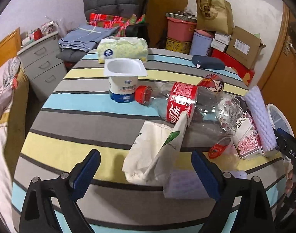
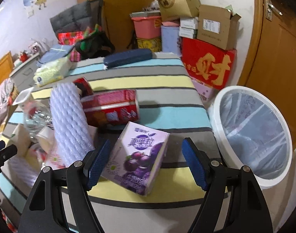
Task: Collect trash
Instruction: 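Grasp the purple grape milk carton with the right tool while the left tool grasps the white cloth bag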
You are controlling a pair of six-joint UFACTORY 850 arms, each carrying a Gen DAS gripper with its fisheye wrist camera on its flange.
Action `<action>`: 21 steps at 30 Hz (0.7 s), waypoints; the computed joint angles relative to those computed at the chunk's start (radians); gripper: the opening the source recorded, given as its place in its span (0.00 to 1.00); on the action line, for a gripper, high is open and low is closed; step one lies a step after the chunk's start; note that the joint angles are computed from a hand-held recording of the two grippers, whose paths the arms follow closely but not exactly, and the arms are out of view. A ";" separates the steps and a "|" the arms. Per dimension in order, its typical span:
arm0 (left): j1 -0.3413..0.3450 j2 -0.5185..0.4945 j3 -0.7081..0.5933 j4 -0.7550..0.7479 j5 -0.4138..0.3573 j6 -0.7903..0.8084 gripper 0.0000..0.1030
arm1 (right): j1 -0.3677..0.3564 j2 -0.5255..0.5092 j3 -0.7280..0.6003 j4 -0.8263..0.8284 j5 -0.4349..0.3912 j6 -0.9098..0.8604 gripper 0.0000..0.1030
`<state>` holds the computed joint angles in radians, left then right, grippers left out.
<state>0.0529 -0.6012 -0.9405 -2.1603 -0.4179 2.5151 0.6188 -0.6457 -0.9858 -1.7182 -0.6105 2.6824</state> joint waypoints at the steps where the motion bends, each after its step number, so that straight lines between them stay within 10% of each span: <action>1: -0.003 -0.006 -0.008 0.000 0.009 -0.003 0.93 | 0.000 0.006 0.011 -0.019 0.004 0.024 0.75; 21: -0.026 -0.063 -0.096 0.341 0.063 -0.347 0.58 | 0.026 0.025 0.047 -0.039 0.002 0.053 0.54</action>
<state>0.0268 -0.6645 -1.0369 -1.8193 -0.3548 2.1683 0.6451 -0.6203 -0.9384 -1.7576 -0.6085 2.7352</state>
